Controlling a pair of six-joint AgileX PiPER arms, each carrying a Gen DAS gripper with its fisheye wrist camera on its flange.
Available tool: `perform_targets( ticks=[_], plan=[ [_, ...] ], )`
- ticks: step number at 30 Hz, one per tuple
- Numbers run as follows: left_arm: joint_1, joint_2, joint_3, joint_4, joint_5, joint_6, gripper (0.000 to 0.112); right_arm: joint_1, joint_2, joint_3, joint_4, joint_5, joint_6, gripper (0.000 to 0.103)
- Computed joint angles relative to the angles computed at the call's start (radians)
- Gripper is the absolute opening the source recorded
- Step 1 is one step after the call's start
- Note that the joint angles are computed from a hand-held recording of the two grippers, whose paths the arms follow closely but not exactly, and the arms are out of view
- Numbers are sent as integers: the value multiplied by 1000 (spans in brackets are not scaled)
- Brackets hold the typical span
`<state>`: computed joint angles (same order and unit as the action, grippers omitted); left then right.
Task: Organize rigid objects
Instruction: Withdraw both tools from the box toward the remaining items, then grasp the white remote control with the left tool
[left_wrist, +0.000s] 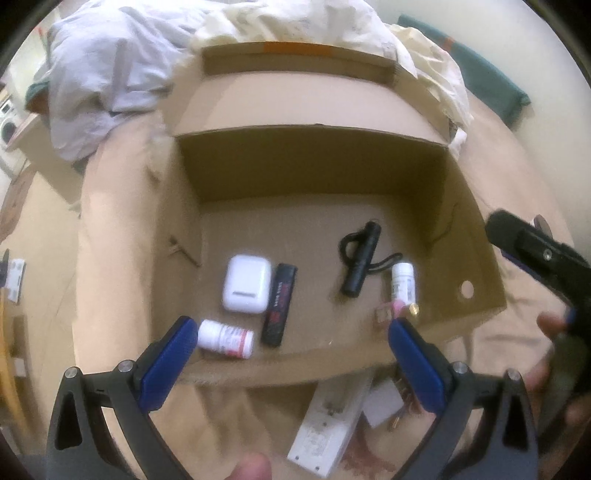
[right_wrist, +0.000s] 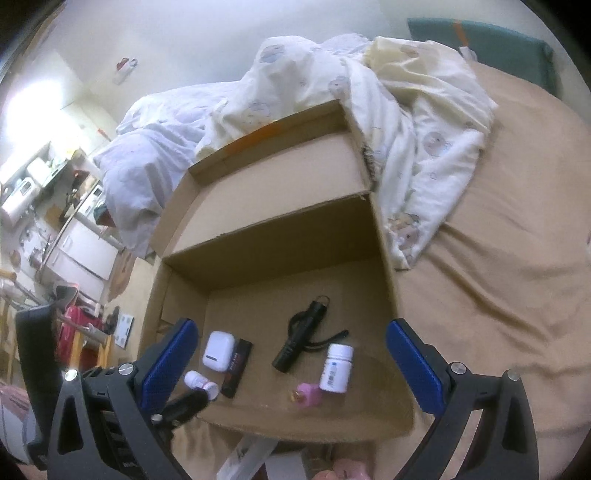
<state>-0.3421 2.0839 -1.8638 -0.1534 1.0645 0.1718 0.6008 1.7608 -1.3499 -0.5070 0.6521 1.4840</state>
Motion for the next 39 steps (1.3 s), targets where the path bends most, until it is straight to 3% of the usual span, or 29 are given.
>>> perform_targets(
  ticks=[12, 18, 24, 32, 36, 39],
  plan=[
    [89, -168, 228, 14, -45, -8, 103, 82, -77, 72, 18, 74, 41, 103],
    [114, -213, 305, 36, -46, 3, 103, 118, -49, 26, 60, 142, -49, 103],
    [102, -271, 401, 59, -99, 22, 103, 138, -37, 37, 185, 145, -121, 103],
    [75, -243, 416, 55, -112, 16, 103, 128, 10, 51, 315, 174, -151, 103],
    [53, -205, 399, 30, -77, 37, 103, 112, 34, 31, 360, 159, -208, 103],
    [24, -146, 355, 1, -20, 82, 102, 105, 59, 7, 371, 191, -226, 103]
  ],
)
